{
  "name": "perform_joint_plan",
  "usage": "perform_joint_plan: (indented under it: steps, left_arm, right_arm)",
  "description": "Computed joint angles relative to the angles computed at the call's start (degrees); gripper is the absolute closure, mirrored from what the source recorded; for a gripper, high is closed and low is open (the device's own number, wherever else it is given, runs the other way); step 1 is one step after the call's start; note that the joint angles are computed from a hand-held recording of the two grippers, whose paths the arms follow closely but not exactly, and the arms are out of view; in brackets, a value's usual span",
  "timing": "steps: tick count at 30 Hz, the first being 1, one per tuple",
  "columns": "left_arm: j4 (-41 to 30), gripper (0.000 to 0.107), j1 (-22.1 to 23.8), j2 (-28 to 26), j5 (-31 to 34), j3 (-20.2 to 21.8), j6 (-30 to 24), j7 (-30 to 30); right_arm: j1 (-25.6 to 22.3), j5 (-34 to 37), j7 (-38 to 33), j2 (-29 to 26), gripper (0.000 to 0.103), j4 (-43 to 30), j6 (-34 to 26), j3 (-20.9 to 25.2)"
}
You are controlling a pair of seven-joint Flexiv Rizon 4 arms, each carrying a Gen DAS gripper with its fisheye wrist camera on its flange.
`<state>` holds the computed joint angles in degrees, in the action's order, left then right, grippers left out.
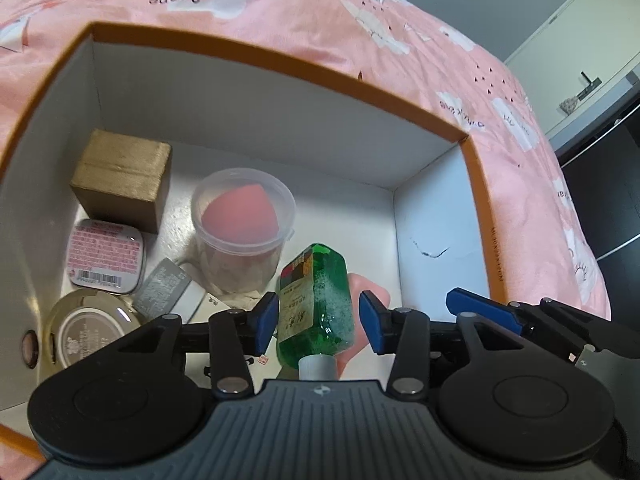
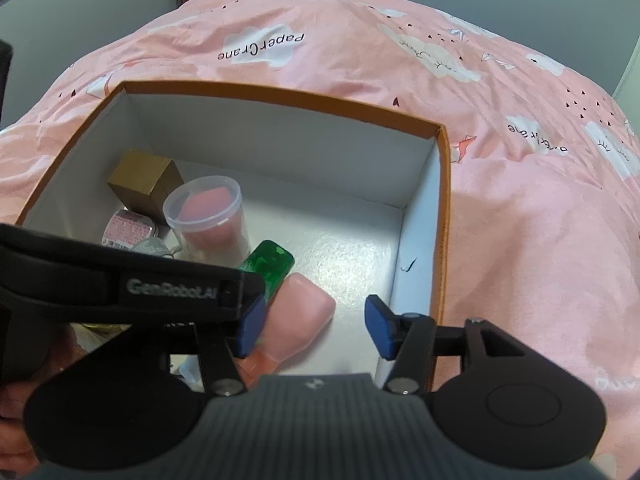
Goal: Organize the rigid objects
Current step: 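Carry the green and pink bottles into the box and open both tools, then move both tools back toward the yellow tape measure and yellow-capped bottle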
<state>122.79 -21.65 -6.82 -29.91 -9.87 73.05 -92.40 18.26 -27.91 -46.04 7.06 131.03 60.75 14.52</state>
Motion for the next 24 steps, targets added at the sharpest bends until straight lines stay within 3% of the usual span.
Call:
perform_joint_plan:
  steps: [8, 11, 24]
  left_arm:
    - [0.1, 0.055, -0.3, 3.5, 7.6, 1.8, 0.1, -5.5]
    - [0.4, 0.055, -0.4, 4.9, 8.5, 1.9, 0.4, -6.0]
    - [2.1, 0.051, -1.5, 11.5, 14.4, 2.2, 0.9, -7.9]
  right_arm:
    - [-0.9, -0.9, 1.4, 3.0, 0.043, 0.7, 1.4, 0.5]
    - [-1.5, -1.3, 2.3, 4.4, 0.034, 1.2, 2.2, 0.8]
    - [-3.2, 1.8, 5.8, 13.4, 0.033, 4.9, 3.5, 2.7]
